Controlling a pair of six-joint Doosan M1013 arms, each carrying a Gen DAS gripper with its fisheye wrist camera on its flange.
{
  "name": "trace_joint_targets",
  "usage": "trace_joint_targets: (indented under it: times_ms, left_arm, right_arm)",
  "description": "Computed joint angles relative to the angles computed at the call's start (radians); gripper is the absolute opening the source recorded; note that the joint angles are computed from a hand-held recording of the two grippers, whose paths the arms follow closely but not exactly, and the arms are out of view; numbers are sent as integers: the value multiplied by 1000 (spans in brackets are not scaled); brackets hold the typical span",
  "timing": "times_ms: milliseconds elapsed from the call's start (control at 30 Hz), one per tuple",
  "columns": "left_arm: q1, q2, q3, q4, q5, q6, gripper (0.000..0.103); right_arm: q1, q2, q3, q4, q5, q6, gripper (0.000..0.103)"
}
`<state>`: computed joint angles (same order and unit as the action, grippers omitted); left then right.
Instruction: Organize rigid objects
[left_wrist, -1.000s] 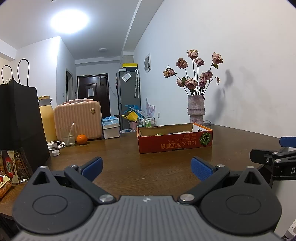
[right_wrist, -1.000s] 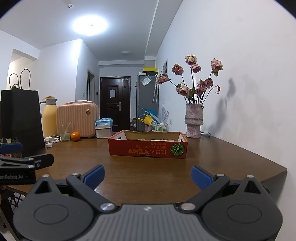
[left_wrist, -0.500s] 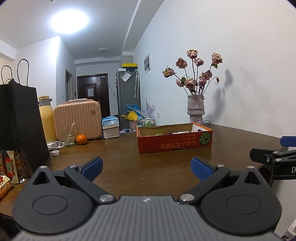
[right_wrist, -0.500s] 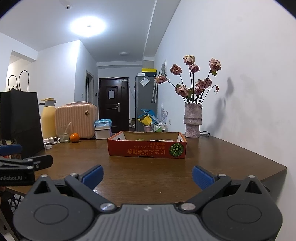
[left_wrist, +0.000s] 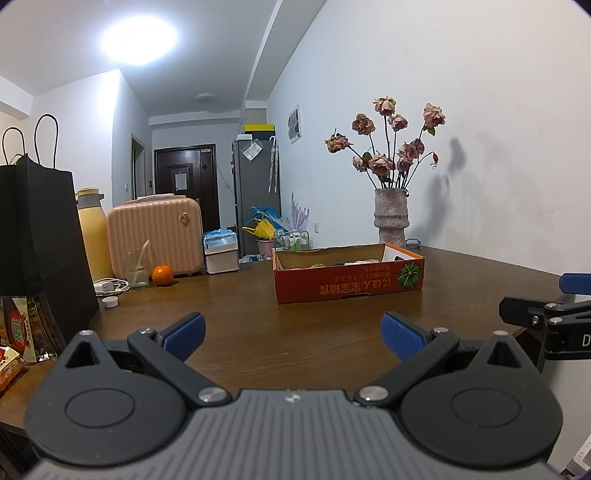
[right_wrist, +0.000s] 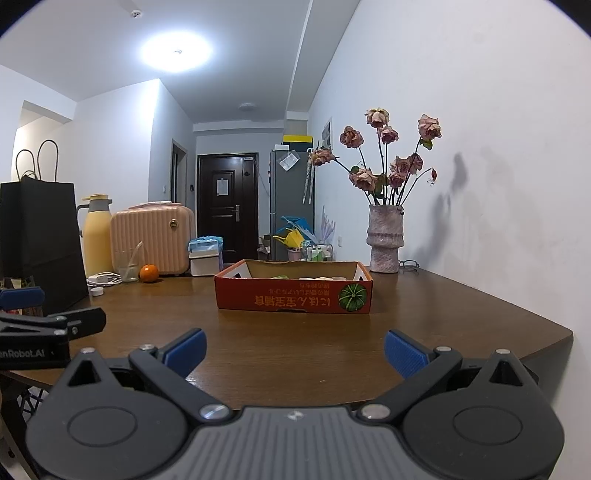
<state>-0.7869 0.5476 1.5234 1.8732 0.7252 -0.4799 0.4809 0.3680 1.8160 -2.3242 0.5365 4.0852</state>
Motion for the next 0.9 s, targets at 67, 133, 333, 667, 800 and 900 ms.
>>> trace_joint_targets:
  times_ms: [67,133,333,667,800,900]
  left_arm:
    - [1,0,-1,1,-2,0,103]
    - [1,1,-1,-2,-2,1,103]
    - [0,1,-1,-5,-1,1,103]
    - [1,1,-1,-9,-2,3,103]
    - [1,0,-1,-14,-4,5,103]
    - [2,0,0,-17,-7,6,103]
  right_arm:
    - [0,0,0,-1,0,1,103]
    - [0,0,0,0,0,1,103]
    - [0,0,1,1,-1,0,103]
    - [-1,1,-1,12,-5,-9,103]
    - [-1,1,-1,12,-6,-10,103]
    - [-1,1,-1,10,-8,-8,103]
